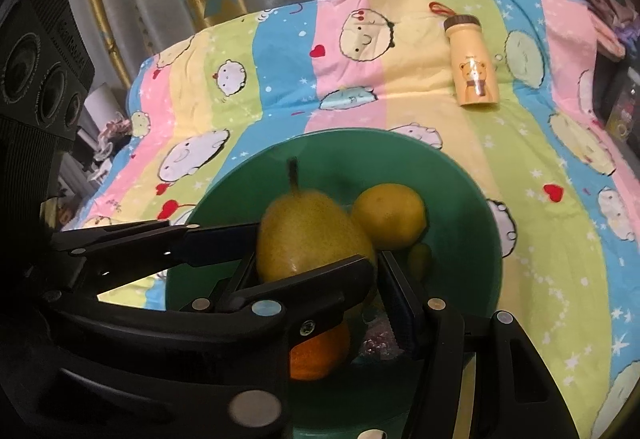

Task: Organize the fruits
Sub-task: 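Open the right gripper to release the pear in the basin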

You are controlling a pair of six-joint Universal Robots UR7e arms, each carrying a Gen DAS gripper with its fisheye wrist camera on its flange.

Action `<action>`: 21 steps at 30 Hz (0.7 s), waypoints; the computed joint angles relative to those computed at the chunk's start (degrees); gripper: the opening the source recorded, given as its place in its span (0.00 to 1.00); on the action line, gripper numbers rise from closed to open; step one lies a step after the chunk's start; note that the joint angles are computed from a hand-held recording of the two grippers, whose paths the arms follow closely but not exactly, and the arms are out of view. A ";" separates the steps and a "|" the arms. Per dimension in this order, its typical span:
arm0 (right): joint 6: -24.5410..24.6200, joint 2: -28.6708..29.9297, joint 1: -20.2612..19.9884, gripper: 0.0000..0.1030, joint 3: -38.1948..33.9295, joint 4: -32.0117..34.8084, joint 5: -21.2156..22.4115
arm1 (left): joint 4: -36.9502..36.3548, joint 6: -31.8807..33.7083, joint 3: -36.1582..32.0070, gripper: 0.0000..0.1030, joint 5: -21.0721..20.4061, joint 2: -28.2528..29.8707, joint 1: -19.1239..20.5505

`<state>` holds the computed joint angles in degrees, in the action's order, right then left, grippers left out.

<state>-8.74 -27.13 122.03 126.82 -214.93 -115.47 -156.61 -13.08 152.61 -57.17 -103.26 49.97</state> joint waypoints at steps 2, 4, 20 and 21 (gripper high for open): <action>-0.41 0.25 0.75 0.60 -0.20 -0.91 -1.56 | -0.07 -0.09 -0.03 0.57 -0.48 -0.51 0.24; -0.65 -0.10 0.36 0.60 0.33 -1.39 0.01 | 0.21 -0.16 0.02 0.57 -0.24 -0.93 0.04; -0.72 -0.96 2.08 0.69 1.02 -2.62 -3.68 | 7.00 -4.56 2.85 0.84 11.28 -8.53 -8.36; -0.82 -1.23 2.43 0.69 1.27 -3.15 -4.02 | 9.08 -5.79 3.16 0.86 12.87 -10.35 -9.65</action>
